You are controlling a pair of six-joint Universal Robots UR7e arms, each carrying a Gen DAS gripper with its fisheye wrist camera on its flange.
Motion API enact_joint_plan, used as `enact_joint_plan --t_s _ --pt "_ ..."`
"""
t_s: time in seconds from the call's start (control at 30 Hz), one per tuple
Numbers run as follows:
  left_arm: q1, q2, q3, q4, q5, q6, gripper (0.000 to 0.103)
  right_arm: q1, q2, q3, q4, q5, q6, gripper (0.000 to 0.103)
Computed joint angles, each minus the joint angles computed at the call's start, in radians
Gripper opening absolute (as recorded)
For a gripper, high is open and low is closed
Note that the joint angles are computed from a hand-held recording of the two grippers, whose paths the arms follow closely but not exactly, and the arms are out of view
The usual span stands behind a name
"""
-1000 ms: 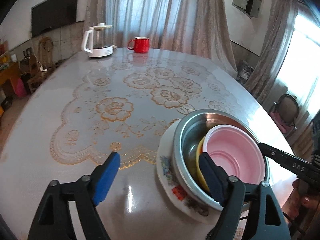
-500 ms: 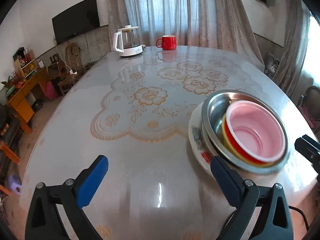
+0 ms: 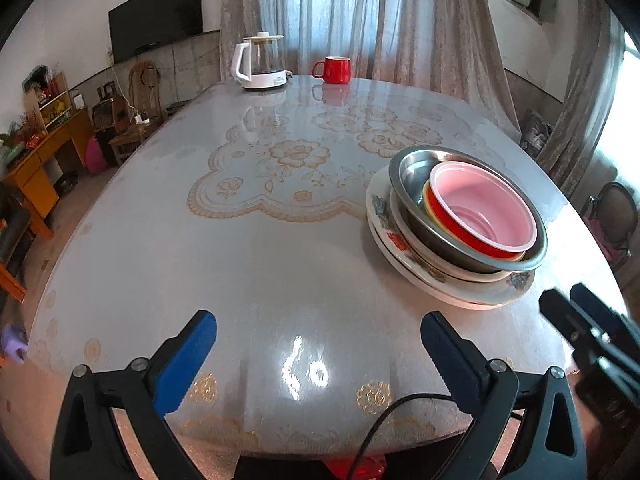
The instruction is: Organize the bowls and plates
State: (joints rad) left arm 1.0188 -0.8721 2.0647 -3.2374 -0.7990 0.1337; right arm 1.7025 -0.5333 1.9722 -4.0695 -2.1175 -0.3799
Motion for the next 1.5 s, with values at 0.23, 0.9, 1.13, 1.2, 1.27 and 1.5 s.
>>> enact_joint_plan --t_s 0.23,0.9,1.13,1.2,1.27,1.5 --pt "-0.023 0.004 0.018 -0.035 0.054 0.002 0.103 0.0 0.01 0.018 -0.046 -0.015 0.01 0.068" --pt "-0.041 0.018 0.028 -0.039 0.099 0.0 0.103 0.011 0.024 0.01 -0.074 -0.023 -0.031 0.068" --pt "-0.039 0.004 0.037 -0.027 0.058 -0.017 0.103 0.019 0.034 0.001 -0.089 -0.042 -0.051 0.068" --pt "-0.041 0.004 0.041 -0.034 0.057 -0.015 0.103 0.019 0.035 0.0 -0.085 -0.047 -0.047 0.068" --pt "-0.041 0.005 0.044 -0.036 0.055 -0.013 0.103 0.019 0.038 0.0 -0.082 -0.049 -0.044 0.068" --pt "-0.036 0.008 0.048 -0.009 0.041 -0.02 0.103 0.022 0.059 -0.001 -0.092 -0.071 -0.046 0.068"
